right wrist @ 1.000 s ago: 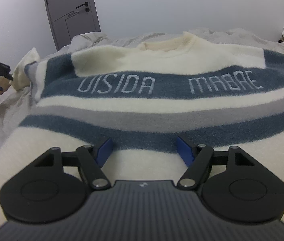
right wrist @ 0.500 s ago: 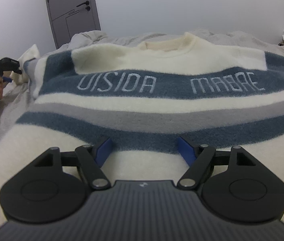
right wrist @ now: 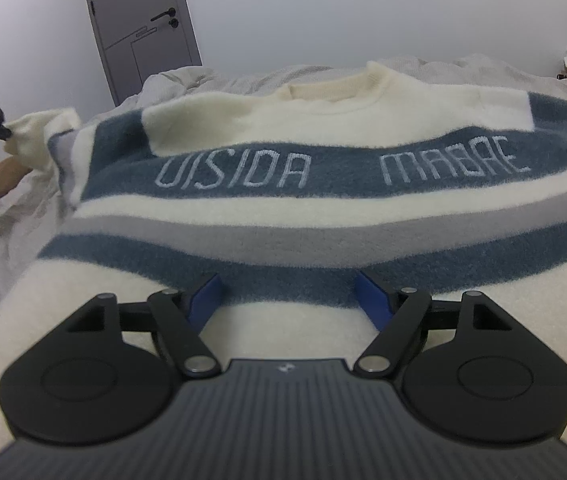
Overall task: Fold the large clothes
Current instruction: 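Pull the held sleeve outward with the left gripper and open it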
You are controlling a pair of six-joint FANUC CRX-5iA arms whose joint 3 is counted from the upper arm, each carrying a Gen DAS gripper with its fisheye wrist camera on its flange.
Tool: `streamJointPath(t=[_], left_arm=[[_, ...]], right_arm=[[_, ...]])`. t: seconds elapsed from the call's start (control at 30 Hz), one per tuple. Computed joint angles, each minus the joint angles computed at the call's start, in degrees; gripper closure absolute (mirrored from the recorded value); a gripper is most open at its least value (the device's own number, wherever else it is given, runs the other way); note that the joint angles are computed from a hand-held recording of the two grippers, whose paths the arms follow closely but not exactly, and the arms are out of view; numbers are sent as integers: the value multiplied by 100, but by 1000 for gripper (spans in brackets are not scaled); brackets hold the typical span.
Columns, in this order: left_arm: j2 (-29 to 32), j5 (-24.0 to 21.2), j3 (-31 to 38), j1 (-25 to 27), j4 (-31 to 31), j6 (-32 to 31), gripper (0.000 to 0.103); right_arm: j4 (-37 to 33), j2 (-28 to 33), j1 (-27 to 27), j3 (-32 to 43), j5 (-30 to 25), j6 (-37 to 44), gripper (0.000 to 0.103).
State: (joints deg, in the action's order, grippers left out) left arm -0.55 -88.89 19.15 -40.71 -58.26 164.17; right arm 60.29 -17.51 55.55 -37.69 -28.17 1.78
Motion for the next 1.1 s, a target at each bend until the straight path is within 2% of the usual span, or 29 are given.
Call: streamJointPath(t=[0.17, 0.33, 0.47, 0.53, 0.6, 0.7, 0.8, 0.9, 0.97, 1.0, 1.1], left_arm=[[-122, -727, 354, -319, -346, -437, 101], [-98, -1109, 201, -161, -281, -455, 101], [-20, -1047, -131, 211, 64, -178, 101], [57, -998, -271, 403, 183, -267, 101], [124, -984, -379, 581, 325, -330, 101], [185, -944, -483, 853, 658, -279, 100], [172, -762, -586, 905, 772, -382, 100], [224, -839, -458, 935, 939, -674, 86], [224, -907, -341, 825, 1008, -651, 60], [214, -909, -260, 719, 1018, -601, 56], [236, -865, -7, 400, 1011, -639, 55]], right_arm=[[-163, -66, 38, 15, -30, 51, 28], [-388, -180, 90, 12, -88, 178, 28], [-605, -169, 155, 107, -220, 349, 28], [-898, -125, 211, 283, -377, 456, 27], [-1091, -60, 174, 414, -308, 564, 27], [-955, 89, 129, 467, -336, 694, 28], [-1021, 144, 67, 459, -238, 753, 27], [-1013, 178, 86, 508, -275, 823, 26], [-983, 164, 70, 492, -240, 823, 26], [-1035, 151, 75, 503, -252, 870, 27], [-1159, 19, 82, 498, -262, 890, 28]])
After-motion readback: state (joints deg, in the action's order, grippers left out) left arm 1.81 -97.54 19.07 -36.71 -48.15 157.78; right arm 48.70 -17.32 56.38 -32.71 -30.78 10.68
